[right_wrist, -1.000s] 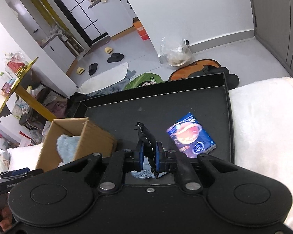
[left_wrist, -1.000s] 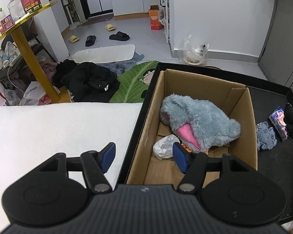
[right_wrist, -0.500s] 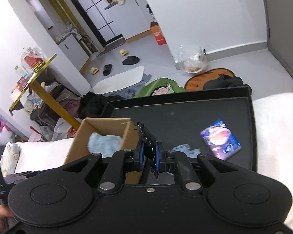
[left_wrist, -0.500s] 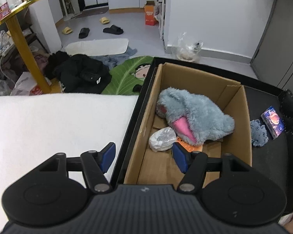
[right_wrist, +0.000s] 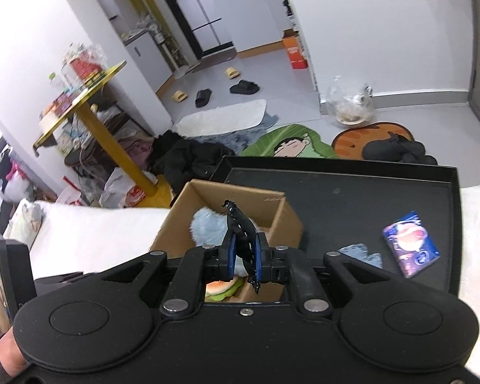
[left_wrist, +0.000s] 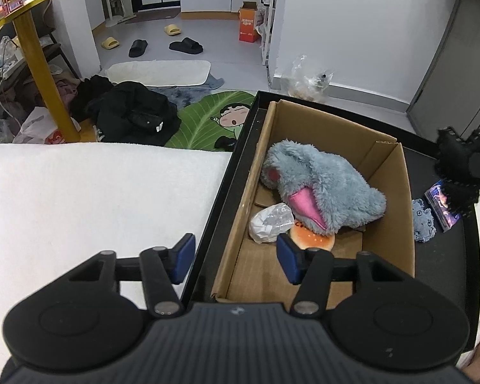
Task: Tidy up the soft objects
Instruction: 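Carry the black plush into the box with the right tool and release, then move the right tool to the blue printed tissue pack and grasp it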
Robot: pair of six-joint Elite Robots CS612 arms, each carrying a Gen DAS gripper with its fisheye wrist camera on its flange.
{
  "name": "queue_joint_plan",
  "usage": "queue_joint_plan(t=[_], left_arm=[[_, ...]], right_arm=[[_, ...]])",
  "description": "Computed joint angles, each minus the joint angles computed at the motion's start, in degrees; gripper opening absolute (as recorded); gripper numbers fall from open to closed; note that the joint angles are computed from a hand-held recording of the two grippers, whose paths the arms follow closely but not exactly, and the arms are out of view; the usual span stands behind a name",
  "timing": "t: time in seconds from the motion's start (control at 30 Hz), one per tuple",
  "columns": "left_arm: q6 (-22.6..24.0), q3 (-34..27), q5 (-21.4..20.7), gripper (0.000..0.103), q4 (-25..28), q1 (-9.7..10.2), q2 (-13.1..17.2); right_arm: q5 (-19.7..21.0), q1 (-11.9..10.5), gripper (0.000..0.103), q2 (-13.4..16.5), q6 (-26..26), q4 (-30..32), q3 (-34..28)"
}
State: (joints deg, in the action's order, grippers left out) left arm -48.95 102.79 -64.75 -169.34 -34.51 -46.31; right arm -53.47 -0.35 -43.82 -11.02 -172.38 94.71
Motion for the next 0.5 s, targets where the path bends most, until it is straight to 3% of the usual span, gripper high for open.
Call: queue_joint_plan(t=[0.13, 0.37, 0.5], left_arm=[[-0.2, 0.1, -0.9, 0.034, -0.4, 0.32, 0.2], [0.4, 0.1, -3.2, 0.019, -1.6, 1.09, 0.7], [0.4, 0.4, -3.2, 0.013, -2.9, 1.17, 0.9]], right_arm=[[-0.6, 1.0, 0.013, -0.3, -1.8, 2.4, 0.0], [-3.0, 2.8, 0.014, -0.3, -2.2, 5.0, -0.3], [-5.6, 3.6, 0.028, -0.2, -1.8, 5.3, -0.4]])
